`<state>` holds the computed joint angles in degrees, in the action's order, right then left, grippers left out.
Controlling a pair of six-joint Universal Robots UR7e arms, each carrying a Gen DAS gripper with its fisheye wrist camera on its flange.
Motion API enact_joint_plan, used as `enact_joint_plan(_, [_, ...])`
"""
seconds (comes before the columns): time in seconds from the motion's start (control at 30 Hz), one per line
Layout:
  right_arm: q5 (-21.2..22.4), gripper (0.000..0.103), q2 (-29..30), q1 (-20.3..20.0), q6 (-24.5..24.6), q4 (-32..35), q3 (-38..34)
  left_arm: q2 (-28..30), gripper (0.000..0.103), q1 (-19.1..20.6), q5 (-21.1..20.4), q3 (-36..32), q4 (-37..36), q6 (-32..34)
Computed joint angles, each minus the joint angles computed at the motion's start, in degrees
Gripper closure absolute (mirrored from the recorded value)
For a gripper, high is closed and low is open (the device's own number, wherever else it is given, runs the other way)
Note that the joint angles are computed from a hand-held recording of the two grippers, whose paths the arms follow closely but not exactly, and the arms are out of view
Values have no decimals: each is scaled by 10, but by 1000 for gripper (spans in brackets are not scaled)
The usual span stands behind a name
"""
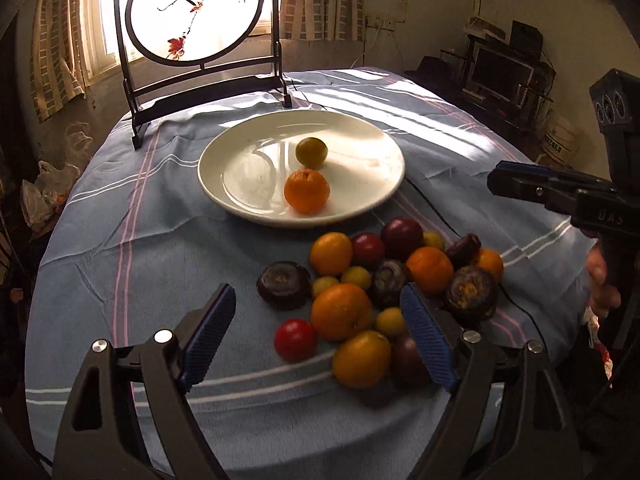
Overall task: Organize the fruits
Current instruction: 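Lower the orange onto the white plate with the left gripper while the right places the yellow fruit, then grasp a yellow fruit with the left gripper while the right gripper grasps an orange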
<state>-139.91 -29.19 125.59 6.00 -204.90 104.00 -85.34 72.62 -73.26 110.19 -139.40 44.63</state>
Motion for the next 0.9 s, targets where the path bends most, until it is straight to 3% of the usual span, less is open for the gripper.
enact_joint_plan(0.13, [-13,43,5,18,49,-42,50,-52,24,13,-1,60,-8,43])
enact_joint_plan(0.2, [-13,43,7,23,72,-51,66,-57,44,17,9,81,-34,62])
enact_joint_plan(0.27, [-13,43,8,27,91,-47,76,-46,71,21,17,73,-16,44])
enact_joint_plan(0.3, [-17,43,9,30,96,-43,79,-42,73,28,7,66,-4,37])
enact_joint_plan(0.57, [-37,43,9,45,132,-38,103,-16,70,29,-6,63,-32,44])
enact_joint_plan(0.67, [-33,43,9,44,133,-41,106,-10,47,22,4,75,-74,56])
enact_joint_plan(0.77, [-28,43,11,42,130,-25,100,5,34,28,-5,62,-80,43])
enact_joint_plan(0.83, [-31,43,14,39,130,-11,95,14,34,33,-17,51,-68,34])
enact_joint_plan(0.9, [-33,43,16,35,130,0,90,15,43,35,-25,48,-60,35])
